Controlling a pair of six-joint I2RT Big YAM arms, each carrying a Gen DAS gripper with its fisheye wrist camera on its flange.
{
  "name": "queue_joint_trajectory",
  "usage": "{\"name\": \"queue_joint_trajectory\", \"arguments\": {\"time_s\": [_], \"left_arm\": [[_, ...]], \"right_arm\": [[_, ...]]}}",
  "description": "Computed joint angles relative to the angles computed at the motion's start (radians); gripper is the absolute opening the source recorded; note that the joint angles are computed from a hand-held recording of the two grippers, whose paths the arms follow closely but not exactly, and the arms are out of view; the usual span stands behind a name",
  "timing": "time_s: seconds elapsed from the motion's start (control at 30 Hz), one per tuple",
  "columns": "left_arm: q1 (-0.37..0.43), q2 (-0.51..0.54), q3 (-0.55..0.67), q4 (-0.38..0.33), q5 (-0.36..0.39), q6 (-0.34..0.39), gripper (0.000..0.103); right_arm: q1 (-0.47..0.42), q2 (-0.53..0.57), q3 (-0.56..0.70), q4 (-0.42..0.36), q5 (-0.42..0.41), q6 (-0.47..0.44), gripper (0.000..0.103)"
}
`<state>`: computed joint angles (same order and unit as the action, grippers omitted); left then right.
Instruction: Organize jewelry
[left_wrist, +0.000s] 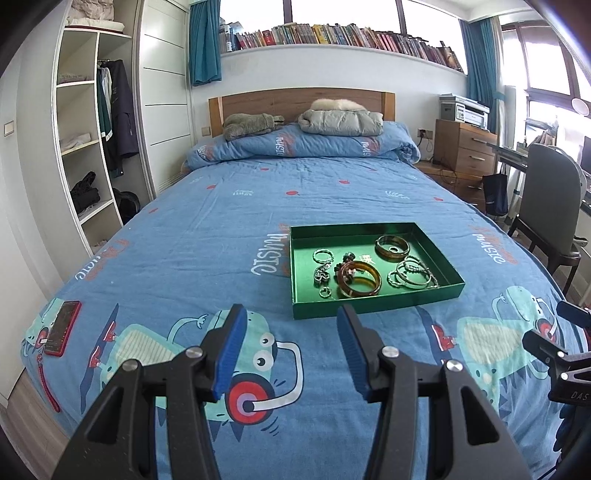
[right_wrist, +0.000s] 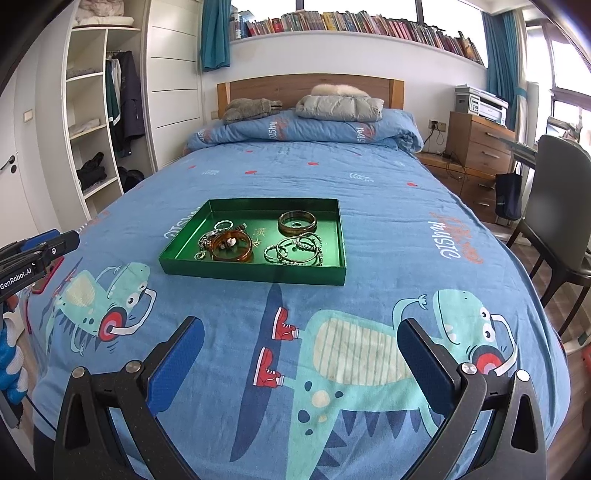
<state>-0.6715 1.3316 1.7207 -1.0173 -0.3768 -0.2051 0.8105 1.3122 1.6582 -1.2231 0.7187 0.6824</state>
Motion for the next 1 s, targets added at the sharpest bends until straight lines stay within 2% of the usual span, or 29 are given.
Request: {"name": "queue_joint_trajectory", "arguments": {"time_s": [1.0], "left_arm": [[-0.002,-0.020,-0.031,0.016,0.021,0.006,0.049]], "right_arm": [[0.006,-0.015,-0.038,0.006,-0.004,0.019,0.103]]}}
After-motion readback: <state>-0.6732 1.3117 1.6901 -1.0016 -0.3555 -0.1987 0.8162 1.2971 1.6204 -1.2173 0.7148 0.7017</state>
